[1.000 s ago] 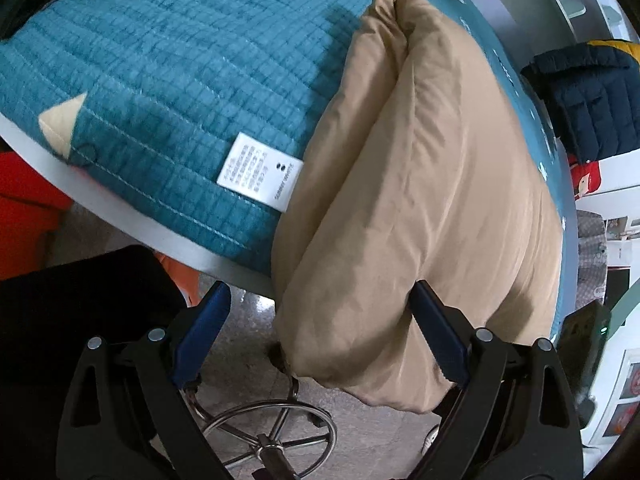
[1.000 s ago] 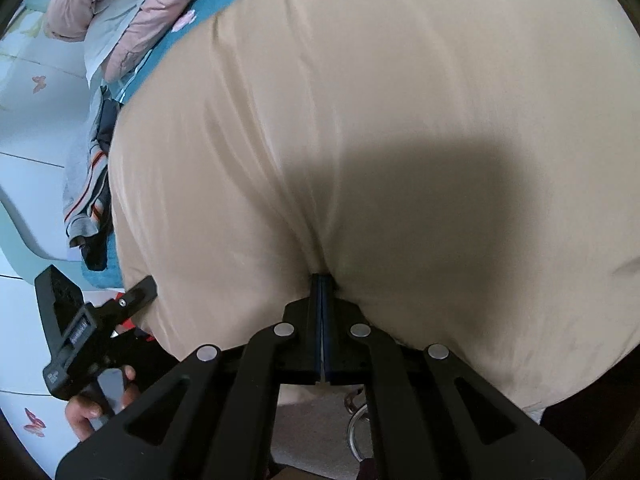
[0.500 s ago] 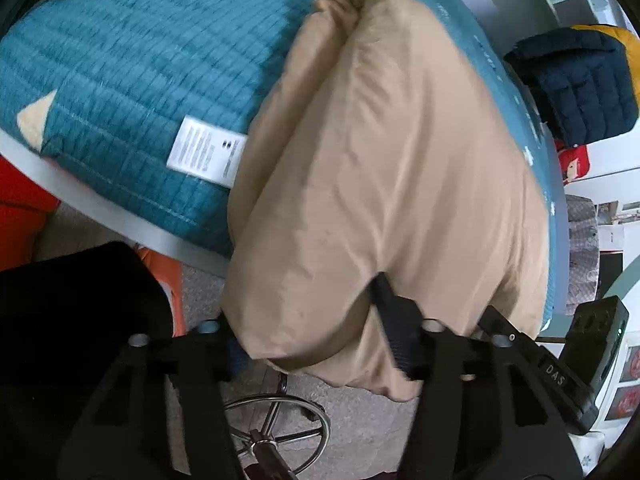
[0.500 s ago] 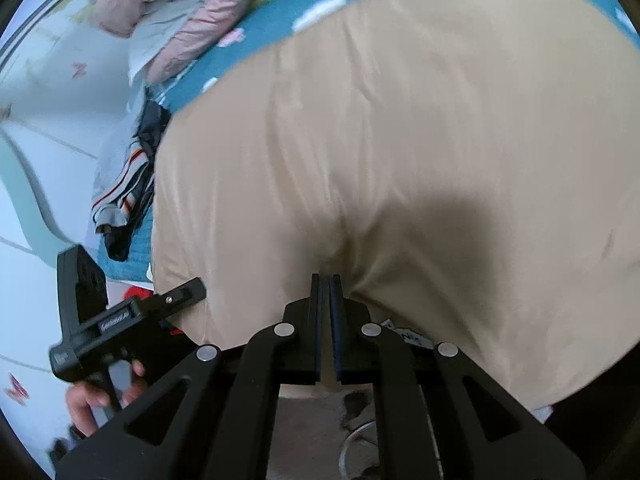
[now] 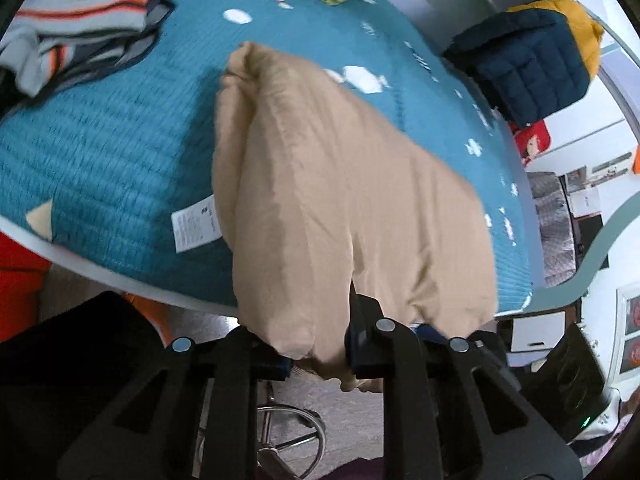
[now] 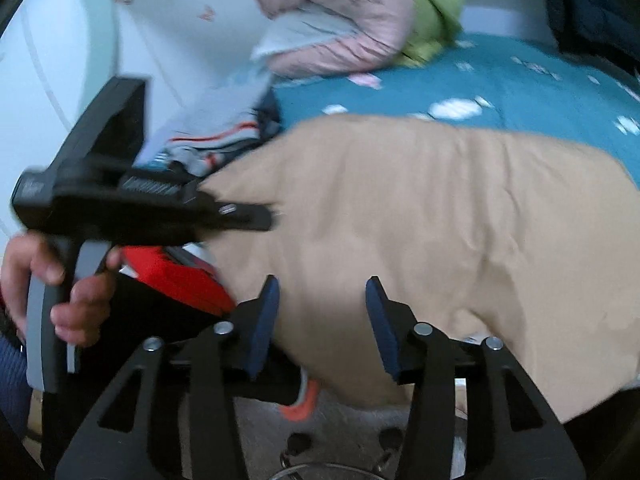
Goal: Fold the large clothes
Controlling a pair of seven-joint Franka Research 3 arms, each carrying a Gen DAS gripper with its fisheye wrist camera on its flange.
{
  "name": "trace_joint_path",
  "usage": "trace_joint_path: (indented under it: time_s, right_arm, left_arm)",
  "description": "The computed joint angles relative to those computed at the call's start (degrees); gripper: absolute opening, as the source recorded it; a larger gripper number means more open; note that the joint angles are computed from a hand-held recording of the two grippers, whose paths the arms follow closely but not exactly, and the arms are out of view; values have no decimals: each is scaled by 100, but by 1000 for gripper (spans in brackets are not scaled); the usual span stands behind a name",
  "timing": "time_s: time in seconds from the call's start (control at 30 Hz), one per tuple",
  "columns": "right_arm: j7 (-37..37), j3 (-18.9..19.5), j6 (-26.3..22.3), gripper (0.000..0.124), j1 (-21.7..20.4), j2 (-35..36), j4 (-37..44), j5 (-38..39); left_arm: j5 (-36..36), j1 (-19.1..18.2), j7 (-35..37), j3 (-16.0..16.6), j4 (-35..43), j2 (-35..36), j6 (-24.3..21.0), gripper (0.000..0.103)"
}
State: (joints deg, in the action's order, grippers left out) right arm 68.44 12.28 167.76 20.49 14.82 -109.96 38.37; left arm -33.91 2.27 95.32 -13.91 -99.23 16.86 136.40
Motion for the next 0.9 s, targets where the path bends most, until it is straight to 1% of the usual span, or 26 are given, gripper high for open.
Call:
trace_joint_path:
  time_s: [0.03, 0.1, 0.13, 0.17, 0.23, 0.27, 0.3, 0.33, 0.4, 0.5, 0.53, 0.57, 0.6, 0.63, 0.67, 0.7, 0.73, 0.77, 0.8, 0.83, 0.87, 0.9]
  right_arm:
    - [-110, 46, 60, 49, -4, 0, 2, 26]
    - [-201, 74, 161, 55, 39, 37, 44, -20]
    - [-142, 15, 186, 58, 115, 76, 77, -169]
    - [-33, -69, 196, 59, 187, 79, 70, -344]
    - [360, -351, 369, 61, 479, 250, 195, -953]
    - [662, -568, 488, 63, 683, 380, 306, -1324]
    - [858, -665, 591, 64, 776, 399, 278, -1530]
    - [1026, -744, 614, 65, 851, 545, 435, -1734]
    - [1502, -1130, 695, 68, 1175, 754, 620, -2253]
    - [2005, -1434, 712, 69, 1416, 1089, 967, -2707]
    - [2160, -1498, 727, 66, 1462, 1176, 1060, -2802]
    - [2243, -1485, 748, 45, 1440, 1245, 1128, -2850]
    - [2607, -1626, 609, 31, 1510, 1328, 1259, -3143]
    - [2569, -1567, 456, 28, 1442, 1362, 1351, -3033]
    - [2272, -1308, 426, 23, 1213, 1367, 1384, -2677]
    - [2261, -990, 427, 21, 914, 1362, 1385, -2724]
    - [2088, -699, 359, 20, 644, 1357, 1407, -2553]
    - [1959, -468, 335, 18, 426, 1343, 1403, -2354]
    - [1806, -167, 360, 18, 146, 1311, 1360, -2041]
    - [1664, 61, 364, 17, -68, 1288, 1330, -1766]
    - [1475, 355, 407, 17, -340, 1257, 1270, -1398]
    - [1326, 502, 424, 17, -474, 1240, 1237, -1155]
  left_arm:
    - [61, -40, -37, -6, 25, -11, 4, 18]
    - [99, -85, -108, -31, 221, 60, -71, 18]
    - [135, -105, -172, -38, 343, 112, -148, 18]
    - [188, -131, -236, -41, 442, 158, -189, 18]
    - [307, -166, -307, -48, 572, 213, -250, 18]
    - [336, -171, -341, -56, 629, 247, -290, 18]
    - [338, -173, -375, -69, 672, 282, -304, 18]
    - [310, -154, -391, -86, 719, 315, -348, 18]
    - [271, -131, -417, -114, 826, 392, -423, 18]
    - [287, -108, -425, -137, 1003, 512, -568, 18]
    - [318, -115, -484, -126, 1032, 535, -571, 18]
    - [319, -108, -546, -122, 1057, 556, -574, 18]
    - [371, -112, -652, -95, 1097, 578, -589, 20]
    - [339, -77, -650, -110, 1109, 586, -597, 26]
    - [117, 31, -475, -190, 1057, 557, -560, 33]
    - [-91, 123, -314, -249, 1027, 522, -565, 38]
    - [-300, 190, -165, -292, 965, 467, -521, 47]
    - [-653, 297, 123, -364, 847, 363, -385, 59]
    - [-924, 349, 342, -387, 746, 273, -246, 67]
    - [-1243, 397, 563, -388, 575, 118, 46, 79]
    - [-1443, 403, 686, -349, 483, 29, 247, 81]
    - [-1547, 387, 684, -274, 469, 6, 438, 81]
